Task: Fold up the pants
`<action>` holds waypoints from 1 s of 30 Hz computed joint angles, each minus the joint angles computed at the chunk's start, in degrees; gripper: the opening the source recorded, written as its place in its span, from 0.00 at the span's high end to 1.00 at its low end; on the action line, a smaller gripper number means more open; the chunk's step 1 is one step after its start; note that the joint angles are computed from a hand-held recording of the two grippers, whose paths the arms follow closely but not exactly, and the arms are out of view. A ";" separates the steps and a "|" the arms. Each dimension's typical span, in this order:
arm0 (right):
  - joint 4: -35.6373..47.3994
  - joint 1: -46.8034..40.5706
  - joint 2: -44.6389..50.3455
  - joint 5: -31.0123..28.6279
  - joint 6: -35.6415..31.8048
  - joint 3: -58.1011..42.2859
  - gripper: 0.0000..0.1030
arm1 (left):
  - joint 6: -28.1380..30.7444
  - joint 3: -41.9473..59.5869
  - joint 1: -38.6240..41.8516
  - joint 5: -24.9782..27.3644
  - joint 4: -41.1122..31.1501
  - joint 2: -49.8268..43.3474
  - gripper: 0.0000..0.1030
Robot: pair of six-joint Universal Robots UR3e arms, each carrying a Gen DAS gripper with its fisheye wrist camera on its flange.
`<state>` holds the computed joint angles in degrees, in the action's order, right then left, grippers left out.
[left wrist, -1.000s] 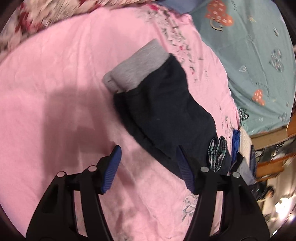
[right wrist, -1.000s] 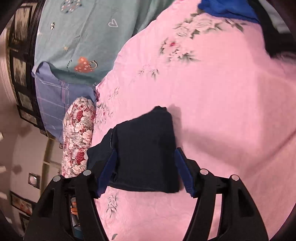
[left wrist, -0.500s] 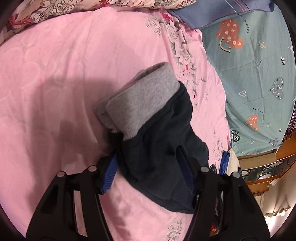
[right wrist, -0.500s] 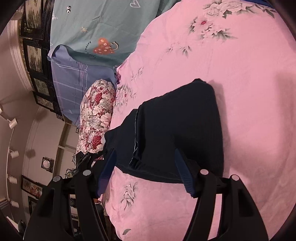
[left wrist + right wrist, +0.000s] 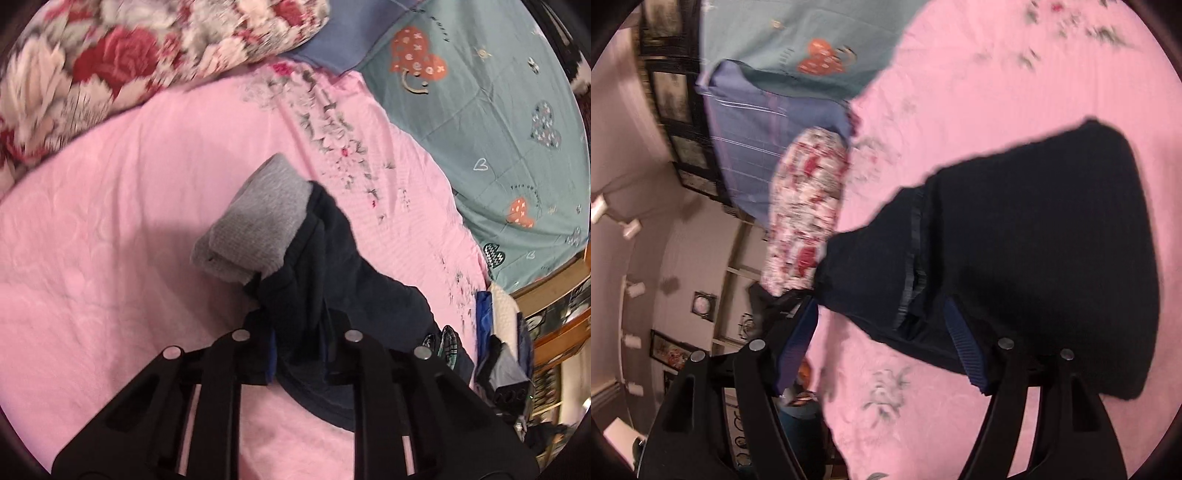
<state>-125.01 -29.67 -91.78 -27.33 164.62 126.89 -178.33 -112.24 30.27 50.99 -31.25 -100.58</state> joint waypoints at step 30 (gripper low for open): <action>78.84 -43.26 -11.48 -6.07 -63.27 -6.35 0.24 | 13.64 21.06 -50.25 11.59 -10.08 -4.03 0.20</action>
<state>-46.17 -72.92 -103.26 -33.39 101.35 120.54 -164.69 -91.18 -19.98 62.58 -41.33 -104.61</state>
